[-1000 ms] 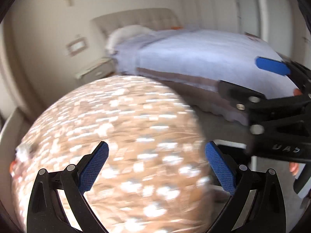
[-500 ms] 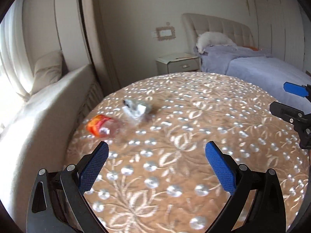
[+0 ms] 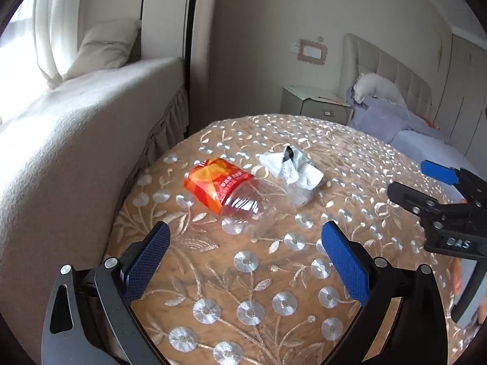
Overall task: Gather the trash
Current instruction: 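Grasp the white tissue wrapper with the right tool while the left tool grasps the orange-labelled bottle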
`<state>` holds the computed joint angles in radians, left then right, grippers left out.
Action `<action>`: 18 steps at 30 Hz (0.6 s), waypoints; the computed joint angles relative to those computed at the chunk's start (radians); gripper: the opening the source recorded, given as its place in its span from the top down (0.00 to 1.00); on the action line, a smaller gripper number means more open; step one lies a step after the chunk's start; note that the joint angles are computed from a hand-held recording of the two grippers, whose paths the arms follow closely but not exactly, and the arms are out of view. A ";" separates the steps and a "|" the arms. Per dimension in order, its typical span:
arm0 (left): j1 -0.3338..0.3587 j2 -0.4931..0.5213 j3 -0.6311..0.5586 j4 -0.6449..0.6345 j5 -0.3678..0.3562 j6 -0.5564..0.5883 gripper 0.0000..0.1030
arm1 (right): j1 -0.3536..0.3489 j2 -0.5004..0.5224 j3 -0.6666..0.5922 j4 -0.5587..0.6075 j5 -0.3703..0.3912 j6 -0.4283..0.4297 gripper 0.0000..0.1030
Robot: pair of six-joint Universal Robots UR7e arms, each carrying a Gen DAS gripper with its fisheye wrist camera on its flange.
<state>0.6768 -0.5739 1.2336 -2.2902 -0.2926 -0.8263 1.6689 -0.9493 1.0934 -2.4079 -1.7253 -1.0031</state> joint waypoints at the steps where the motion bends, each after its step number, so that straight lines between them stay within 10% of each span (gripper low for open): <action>1: 0.002 0.010 -0.018 0.059 0.011 -0.057 0.05 | 0.002 0.025 -0.029 0.018 -0.005 -0.009 0.05; 6: -0.001 0.023 -0.071 0.294 0.048 -0.281 0.05 | 0.017 0.155 -0.201 0.188 -0.016 0.004 0.05; 18: 0.006 0.106 -0.339 0.895 0.064 -0.718 0.05 | 0.030 0.353 -0.473 0.410 -0.044 0.035 0.54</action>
<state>0.6831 -0.4676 0.8946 -1.3954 -0.2288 -1.5442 1.6987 -0.5965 0.6202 -1.9978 -1.7691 -0.9677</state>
